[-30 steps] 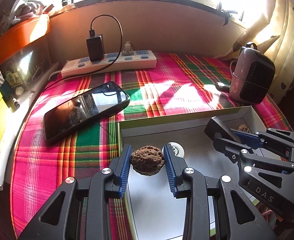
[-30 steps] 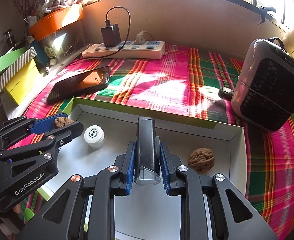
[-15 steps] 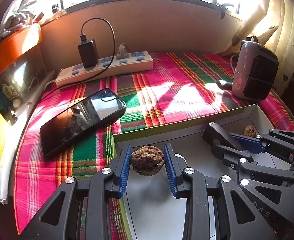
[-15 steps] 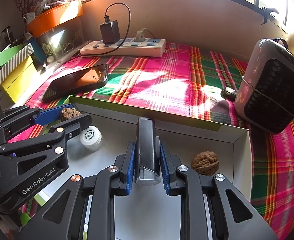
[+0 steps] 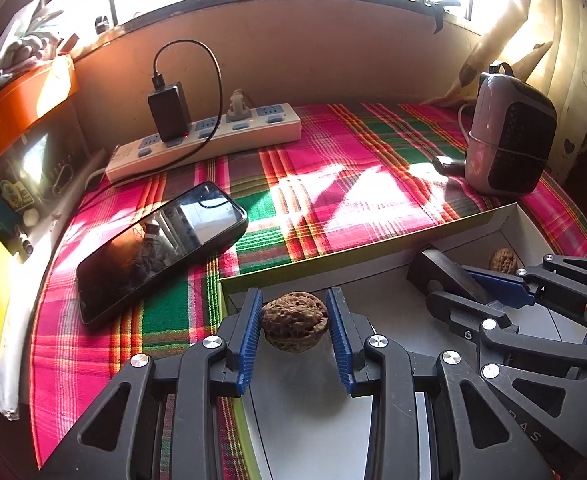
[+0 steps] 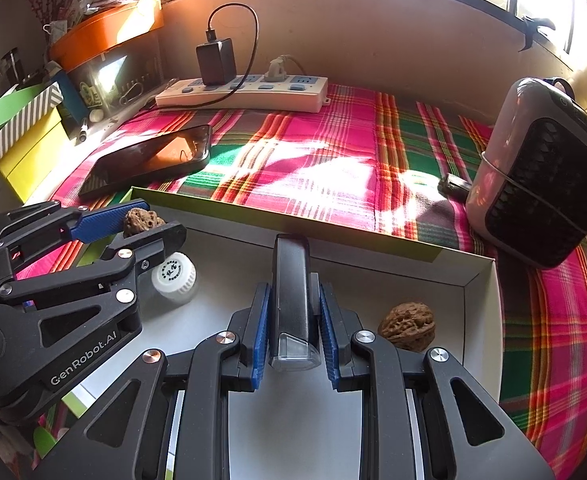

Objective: Organize objects

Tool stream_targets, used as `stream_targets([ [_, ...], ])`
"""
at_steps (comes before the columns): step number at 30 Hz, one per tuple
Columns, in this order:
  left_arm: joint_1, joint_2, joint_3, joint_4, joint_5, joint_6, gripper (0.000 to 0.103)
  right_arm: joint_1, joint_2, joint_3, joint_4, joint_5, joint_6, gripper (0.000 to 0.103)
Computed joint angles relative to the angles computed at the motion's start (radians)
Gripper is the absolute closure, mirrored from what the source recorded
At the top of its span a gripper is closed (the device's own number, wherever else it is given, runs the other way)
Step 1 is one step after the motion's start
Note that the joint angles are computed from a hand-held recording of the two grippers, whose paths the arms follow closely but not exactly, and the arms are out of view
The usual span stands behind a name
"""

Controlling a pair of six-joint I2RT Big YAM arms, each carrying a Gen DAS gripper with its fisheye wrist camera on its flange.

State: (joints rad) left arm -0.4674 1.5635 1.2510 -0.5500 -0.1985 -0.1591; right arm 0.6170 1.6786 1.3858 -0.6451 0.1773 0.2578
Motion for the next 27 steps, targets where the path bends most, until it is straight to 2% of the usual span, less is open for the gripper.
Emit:
stream_targets([
  [6, 0.001, 0.016, 0.021, -0.037, 0.008, 0.018, 0.072, -0.001, 0.005, 0.003, -0.001, -0.002, 0.001, 0.079],
  [27, -0.001, 0.019, 0.023, -0.043, -0.007, 0.034, 0.072, -0.002, 0.011, 0.009, -0.011, -0.001, 0.004, 0.079],
])
